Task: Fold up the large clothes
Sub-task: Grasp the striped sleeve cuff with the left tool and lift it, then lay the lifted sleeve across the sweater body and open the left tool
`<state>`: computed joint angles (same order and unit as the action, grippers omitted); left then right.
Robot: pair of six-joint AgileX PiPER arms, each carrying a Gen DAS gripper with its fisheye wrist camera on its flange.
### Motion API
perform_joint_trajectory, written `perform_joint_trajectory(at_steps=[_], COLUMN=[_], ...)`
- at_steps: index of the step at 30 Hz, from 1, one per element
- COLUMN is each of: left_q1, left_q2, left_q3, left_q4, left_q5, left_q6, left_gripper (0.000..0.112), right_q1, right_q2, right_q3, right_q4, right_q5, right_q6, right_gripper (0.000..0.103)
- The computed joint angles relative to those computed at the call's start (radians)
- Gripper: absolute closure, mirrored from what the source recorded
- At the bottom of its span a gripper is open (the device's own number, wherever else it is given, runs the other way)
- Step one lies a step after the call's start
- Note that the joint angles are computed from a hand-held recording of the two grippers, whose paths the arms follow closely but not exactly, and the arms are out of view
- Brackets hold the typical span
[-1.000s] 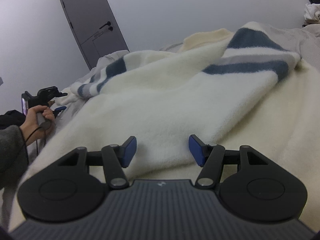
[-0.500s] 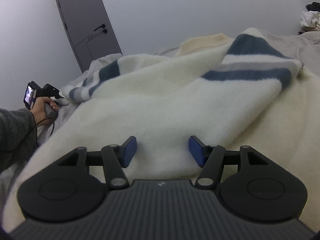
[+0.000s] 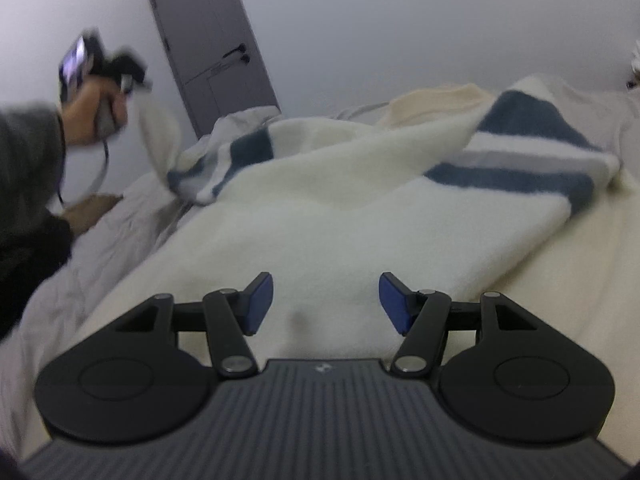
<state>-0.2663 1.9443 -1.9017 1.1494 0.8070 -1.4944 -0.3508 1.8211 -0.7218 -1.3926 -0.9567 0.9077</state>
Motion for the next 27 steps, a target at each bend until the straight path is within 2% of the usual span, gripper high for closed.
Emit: perform_joint_trajectory(at_steps=[5, 8, 12, 15, 19, 27], left_q1=[-0.211, -0.335, -0.478, -0.559, -0.624, -0.75], left_q2=[0.026, 0.05, 0.118, 0.169, 0.164, 0.205], left_q3=[-0.23, -0.315, -0.436, -0.513, -0.453, -0.33], left_q4=[-0.062, -0.051, -0.029, -0.018, -0.001, 0.012], left_q5=[0.177, 0.259, 0.356, 0.401, 0.391, 0.339], left_q6=[0.228, 0.273, 0.326, 0.345, 0.318, 0.181], left_gripper=[0.1, 0.1, 0.1, 0.1, 0.1, 0.1], right_q1=[-0.075, -0.139, -0.224, -0.278, -0.329, -0.395], right_q2=[-0.049, -0.083, -0.132, -0.154, -0.172, -0.204], right_q3=[0.014, 0.017, 0.042, 0.026, -0.01, -0.021], right_q4=[-0.024, -0.04, -0.017, -0.056, -0.118, -0.126], right_q5=[-0.038, -0.077, -0.123, -0.147, -0.166, -0.183], right_q6=[0.045, 0.065, 0.001, 0.099, 0.272, 0.435], right_gripper=[0.041, 0.041, 0.041, 0.041, 0.041, 0.041])
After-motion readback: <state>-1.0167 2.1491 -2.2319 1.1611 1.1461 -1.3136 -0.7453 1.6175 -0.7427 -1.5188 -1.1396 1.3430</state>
